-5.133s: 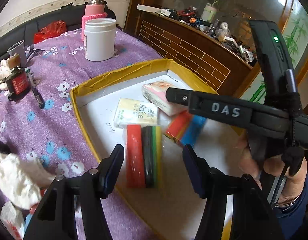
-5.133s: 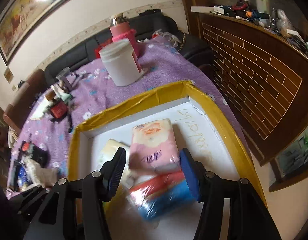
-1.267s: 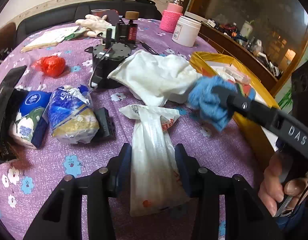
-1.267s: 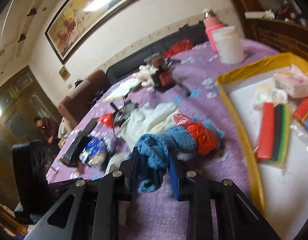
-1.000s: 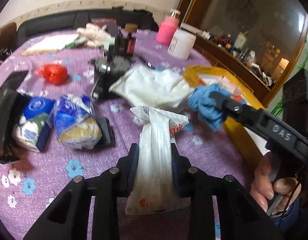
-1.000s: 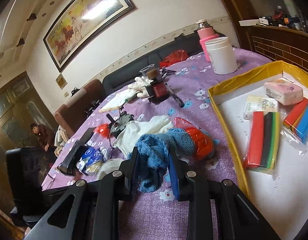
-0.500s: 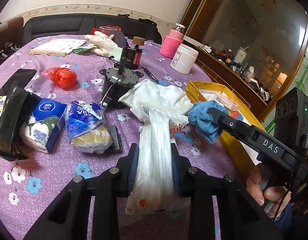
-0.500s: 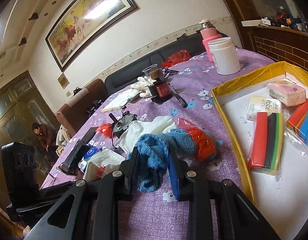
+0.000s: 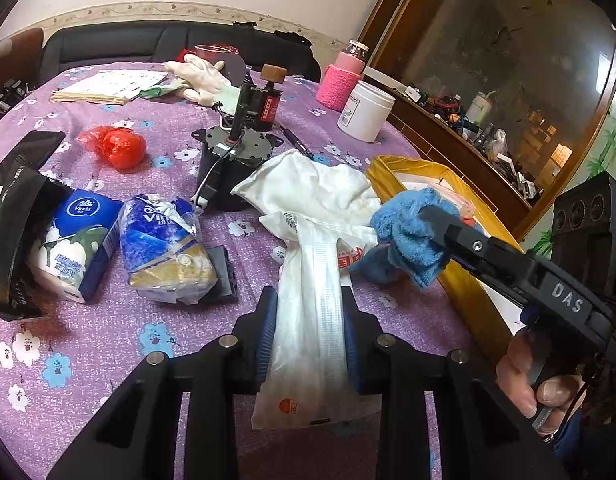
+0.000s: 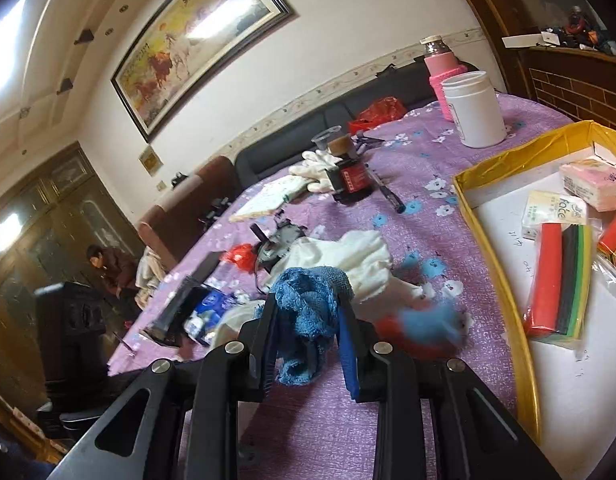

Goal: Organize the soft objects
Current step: 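Lift the white plastic bag with the left gripper while the right gripper lifts the blue towel, then release the white bag into the tray with the left gripper while the right releases the towel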

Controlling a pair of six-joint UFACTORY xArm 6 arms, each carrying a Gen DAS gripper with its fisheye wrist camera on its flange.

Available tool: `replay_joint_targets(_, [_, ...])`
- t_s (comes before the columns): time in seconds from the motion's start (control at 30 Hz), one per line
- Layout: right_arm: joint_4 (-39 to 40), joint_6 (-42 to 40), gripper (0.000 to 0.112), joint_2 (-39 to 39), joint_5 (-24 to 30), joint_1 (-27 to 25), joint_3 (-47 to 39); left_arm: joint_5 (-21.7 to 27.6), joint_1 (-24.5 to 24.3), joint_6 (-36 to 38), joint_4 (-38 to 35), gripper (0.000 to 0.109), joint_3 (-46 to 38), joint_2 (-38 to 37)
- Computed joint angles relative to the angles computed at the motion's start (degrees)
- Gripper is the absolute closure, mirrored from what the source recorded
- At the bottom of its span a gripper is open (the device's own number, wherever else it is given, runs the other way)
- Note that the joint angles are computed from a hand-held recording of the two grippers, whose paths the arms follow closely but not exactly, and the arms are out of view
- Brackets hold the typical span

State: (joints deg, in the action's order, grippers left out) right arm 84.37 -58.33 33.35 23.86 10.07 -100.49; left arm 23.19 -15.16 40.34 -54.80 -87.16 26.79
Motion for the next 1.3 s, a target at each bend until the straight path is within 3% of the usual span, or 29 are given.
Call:
replay_joint_targets(0.23, [5.91, -3.7, 0.083, -1.01, 1.48, -0.74, 0.82, 0.1, -0.16, 4.23, -4.17, 0.08, 0.08, -0.32])
replay_joint_targets(0.37, [7.97, -5.14, 0.083, -1.53, 0.57, -0.82, 1.39, -3.04, -0.94, 6.47, -6.03, 0.08, 1.48, -1.42])
replay_joint_targets(0.47, [9.57, -6.47, 0.083, -2.2, 0.16, -0.93, 2.25, -6.03, -1.93, 5.84, -4.78, 0.079, 3.06, -2.52])
replay_joint_targets(0.7, [15.86, -10.68, 0.083, -6.31, 2.89, -3.03, 7.24, -6.32, -3.8, 5.79, -3.08, 0.079, 4.84, -5.16])
replay_joint_targets(0.83, [21.5, -16.12, 0.083, -10.02, 0.98, -5.14, 11.04, -5.55, -5.1, 3.9, -0.07, 0.079, 4.02, -5.42])
replay_joint_targets(1.07, [22.89, -15.4, 0.083, -11.97, -3.08, -9.59, 14.29, -0.3, -7.57, -1.1, 5.25, 0.079, -2.39, -2.22])
replay_joint_targets(1.3, [22.87, -14.53, 0.083, -13.6, -5.29, -12.18, 17.63, 8.12, -10.21, -4.6, 6.01, 0.079, -15.92, 5.29])
